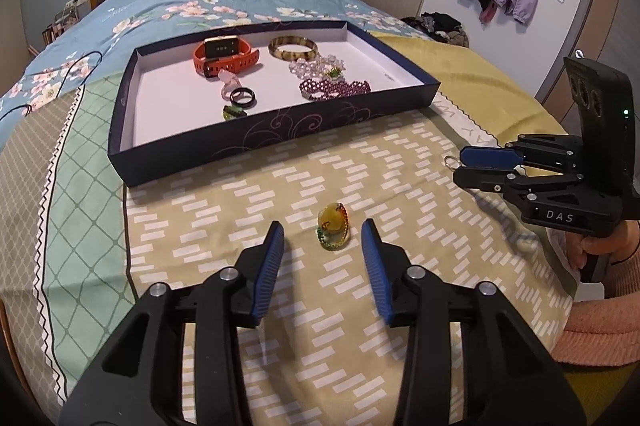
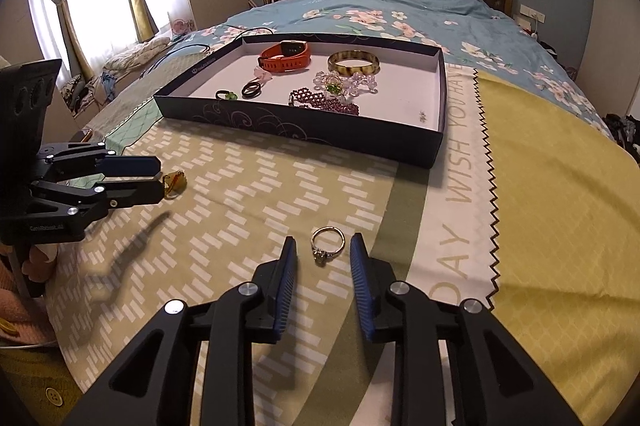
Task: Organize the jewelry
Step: 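Move left gripper to the amber ring while right gripper grasps the silver ring, then grasp the amber ring with left gripper while right gripper lifts the silver ring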
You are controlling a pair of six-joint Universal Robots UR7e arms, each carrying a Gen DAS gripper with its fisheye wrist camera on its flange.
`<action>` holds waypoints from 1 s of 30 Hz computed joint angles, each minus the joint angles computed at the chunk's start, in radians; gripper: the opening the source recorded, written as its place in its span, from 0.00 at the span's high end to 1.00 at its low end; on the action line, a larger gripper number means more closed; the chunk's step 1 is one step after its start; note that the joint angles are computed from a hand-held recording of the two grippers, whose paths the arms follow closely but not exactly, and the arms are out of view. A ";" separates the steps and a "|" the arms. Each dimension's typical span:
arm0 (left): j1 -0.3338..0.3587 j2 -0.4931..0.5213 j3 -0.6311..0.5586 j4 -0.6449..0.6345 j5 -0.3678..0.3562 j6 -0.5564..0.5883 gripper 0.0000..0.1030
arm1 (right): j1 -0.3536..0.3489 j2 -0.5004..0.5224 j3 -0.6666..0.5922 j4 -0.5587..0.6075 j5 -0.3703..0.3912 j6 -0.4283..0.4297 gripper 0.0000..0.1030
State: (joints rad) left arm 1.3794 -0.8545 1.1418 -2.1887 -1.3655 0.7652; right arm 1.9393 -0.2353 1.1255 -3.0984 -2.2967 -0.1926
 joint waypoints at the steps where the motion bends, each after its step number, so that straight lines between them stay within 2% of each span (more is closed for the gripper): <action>1: 0.000 0.002 -0.003 0.004 0.001 -0.002 0.64 | -0.001 0.000 -0.001 0.000 0.000 0.003 0.84; 5: -0.003 0.006 -0.006 0.016 -0.002 0.005 0.65 | -0.001 0.002 -0.002 0.000 0.000 0.001 0.88; 7: -0.006 0.011 -0.009 0.024 0.004 0.007 0.65 | 0.000 0.004 -0.007 0.003 -0.002 -0.006 0.94; 12: -0.010 0.023 -0.020 0.028 0.013 -0.005 0.75 | 0.000 0.005 -0.007 0.003 0.004 -0.003 0.94; 15: -0.009 0.027 -0.028 0.035 0.013 -0.013 0.84 | 0.000 0.003 -0.004 -0.009 0.006 -0.004 0.94; 22: -0.011 0.018 -0.009 0.010 0.007 -0.001 0.85 | 0.004 -0.003 0.009 -0.066 0.033 -0.036 0.94; 30: -0.008 -0.001 -0.010 -0.016 -0.041 -0.007 0.85 | 0.009 -0.006 0.005 -0.114 0.071 -0.060 0.94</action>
State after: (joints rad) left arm 1.3710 -0.8557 1.1317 -2.2048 -1.4063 0.7583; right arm 1.9488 -0.2409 1.1303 -3.2129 -2.2259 -0.2527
